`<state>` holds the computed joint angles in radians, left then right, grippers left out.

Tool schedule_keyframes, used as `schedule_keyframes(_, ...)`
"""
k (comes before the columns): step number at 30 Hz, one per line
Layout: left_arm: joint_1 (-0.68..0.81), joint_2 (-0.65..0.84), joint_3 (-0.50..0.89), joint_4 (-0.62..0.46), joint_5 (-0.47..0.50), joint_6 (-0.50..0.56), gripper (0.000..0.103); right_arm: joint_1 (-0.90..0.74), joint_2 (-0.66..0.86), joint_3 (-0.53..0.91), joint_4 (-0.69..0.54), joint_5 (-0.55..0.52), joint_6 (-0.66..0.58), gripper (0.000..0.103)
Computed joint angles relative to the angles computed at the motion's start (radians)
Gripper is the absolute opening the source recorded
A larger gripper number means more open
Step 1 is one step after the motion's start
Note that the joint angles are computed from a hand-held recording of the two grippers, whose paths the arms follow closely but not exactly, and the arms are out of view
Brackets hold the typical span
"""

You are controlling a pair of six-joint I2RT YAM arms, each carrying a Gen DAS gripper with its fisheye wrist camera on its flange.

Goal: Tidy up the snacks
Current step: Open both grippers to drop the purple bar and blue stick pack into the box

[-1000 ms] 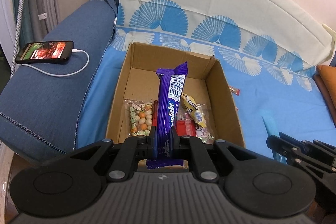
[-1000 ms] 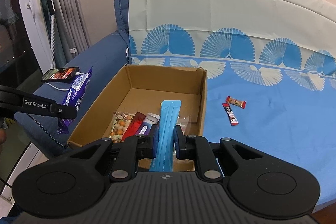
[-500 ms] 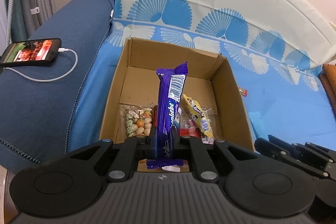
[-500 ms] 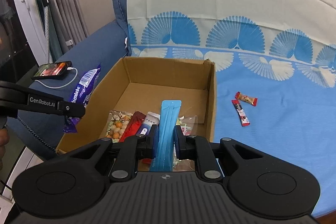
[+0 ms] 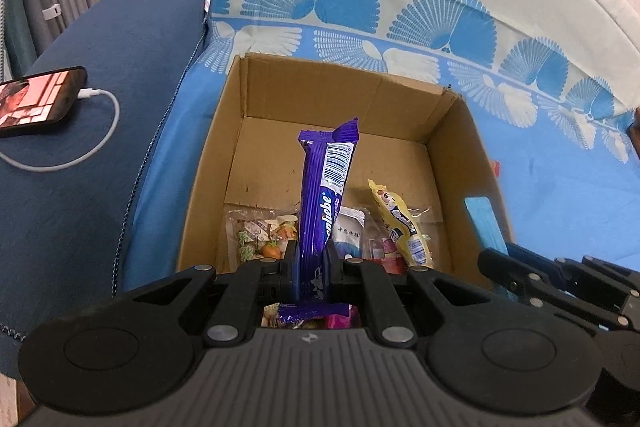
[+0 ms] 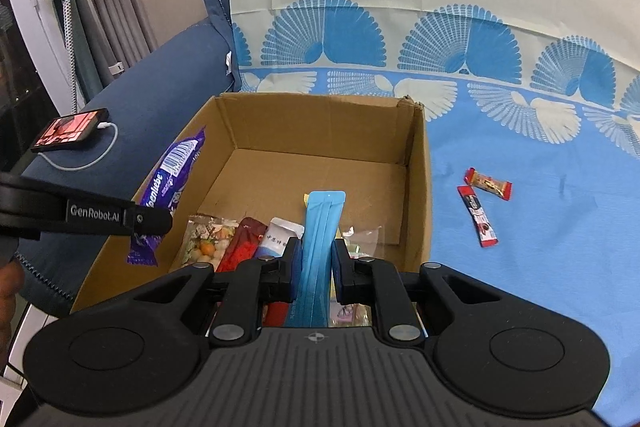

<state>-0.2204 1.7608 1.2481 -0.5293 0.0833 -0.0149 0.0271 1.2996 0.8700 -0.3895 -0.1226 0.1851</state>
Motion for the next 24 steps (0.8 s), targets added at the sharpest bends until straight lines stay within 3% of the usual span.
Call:
schedule_keyframes(4, -0.004, 0.038, 0.026, 0.002, -0.014, 0.000, 0.013, -0.002, 0.056, 0.016, 0.038, 0.000, 0.007, 0.022)
schedule_keyframes(5, -0.006, 0.047, 0.033, 0.000, -0.023, 0.000, 0.019, -0.002, 0.070, 0.022, 0.045, 0.002, 0.010, 0.023)
schedule_keyframes(6, -0.005, 0.061, 0.047, -0.010, -0.030, 0.003, 0.028, -0.005, 0.084, 0.030, 0.043, -0.001, 0.012, 0.032)
schedule_keyframes(7, -0.002, 0.072, 0.059, -0.020, -0.036, 0.002, 0.064, -0.007, 0.095, 0.036, 0.042, -0.003, 0.020, 0.039)
schedule_keyframes(8, 0.000, 0.080, 0.066, -0.026, -0.046, -0.009, 0.102, -0.012, 0.100, 0.038, 0.044, -0.002, 0.029, 0.055)
schedule_keyframes(9, 0.000, 0.072, 0.050, -0.006, -0.073, -0.030, 0.103, -0.010, 0.103, 0.041, 0.039, 0.005, 0.042, 0.068)
schedule_keyframes(12, 0.008, 0.031, -0.019, 0.066, -0.092, -0.024, 0.103, -0.014, 0.092, 0.038, 0.017, 0.005, 0.063, 0.079)
schedule_keyframes(16, 0.013, 0.003, -0.035, 0.016, -0.083, 0.009, 0.103, -0.001, 0.052, 0.032, -0.038, 0.002, 0.078, 0.082)
schedule_keyframes(24, 0.025, -0.200, -0.169, -0.048, -0.100, -0.023, 0.103, 0.045, -0.137, 0.014, -0.208, 0.019, 0.084, 0.089)
